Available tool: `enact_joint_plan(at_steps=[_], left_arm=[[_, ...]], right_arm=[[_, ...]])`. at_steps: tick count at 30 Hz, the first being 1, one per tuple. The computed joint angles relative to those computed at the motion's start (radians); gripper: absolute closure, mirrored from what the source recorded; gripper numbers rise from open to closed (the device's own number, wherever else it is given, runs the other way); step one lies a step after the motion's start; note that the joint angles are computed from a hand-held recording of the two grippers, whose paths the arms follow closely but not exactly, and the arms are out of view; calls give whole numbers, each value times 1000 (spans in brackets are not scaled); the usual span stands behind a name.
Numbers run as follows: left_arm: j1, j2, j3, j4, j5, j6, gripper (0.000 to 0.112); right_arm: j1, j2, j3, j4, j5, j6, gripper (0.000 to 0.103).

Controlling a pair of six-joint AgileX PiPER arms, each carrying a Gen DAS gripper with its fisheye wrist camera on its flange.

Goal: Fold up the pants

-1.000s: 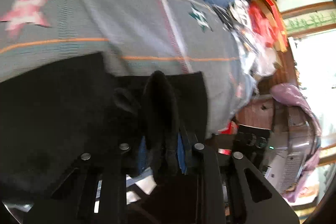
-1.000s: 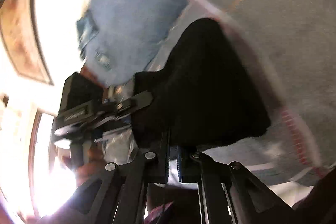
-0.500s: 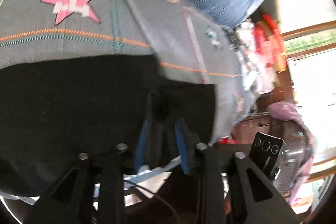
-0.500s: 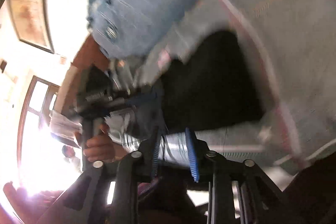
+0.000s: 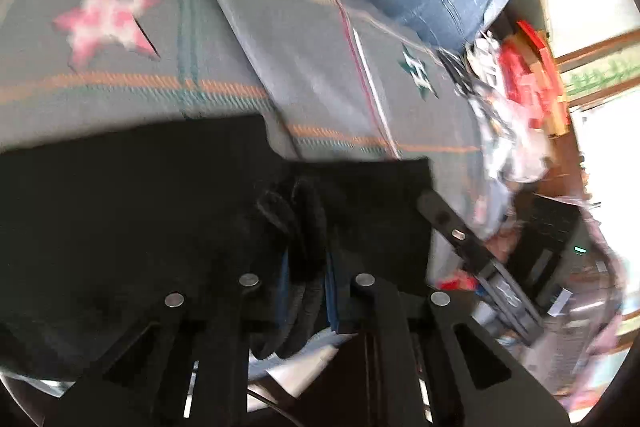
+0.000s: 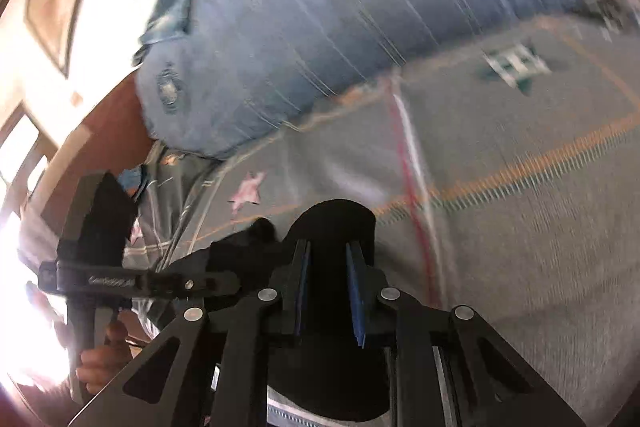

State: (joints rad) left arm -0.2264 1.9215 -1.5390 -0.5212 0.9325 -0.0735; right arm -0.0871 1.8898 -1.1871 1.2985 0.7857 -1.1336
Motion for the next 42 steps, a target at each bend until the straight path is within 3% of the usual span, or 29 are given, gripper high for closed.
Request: enact_joint_plan(at_steps=[3,7,13,15,17,18,20,22,24,27,34,37,42], left_arm=[[-40,51,-29,167,-13,-98,95],[-23,20,-20,127,5,-61,95],[12,-122,105,-18,-28,92,94],[-33,-90,86,4,-42,68,91],[-104,-17,54,164,-51,-45,91],[-124,19,41,213,-50,-72,92],[-124,-3,81,205,-97,-66,92],[-92,-34,88,146,-62,-24,92],[-50,-89,128,131,-57,-7,92],[51,-183,211,94,-38,42,87],[493,-385,451,-49,-8,240,59],[691,-350,477,-187,57,388,46],[827,-162,387,-259,165,459,46]], right_arm=[[55,71,-41,-121,-103,82,83],[15,41,-58,-160,-39,165,76],[-65,-84,86,-23,73,-59,76],[-12,-56,86,-64,21,-28,76],[26,12,69,-113,-36,39,78],[14,27,71,-77,-21,27,78],[2,24,52,-95,-1,80,78],[-4,-18,66,-89,-9,73,73],[-1,-54,80,-86,-13,64,62],[68,-113,107,-92,-72,49,53],[397,-80,21,-237,-129,125,51],[571,-34,-48,-366,-178,202,51],[796,48,-162,-603,-262,372,39]])
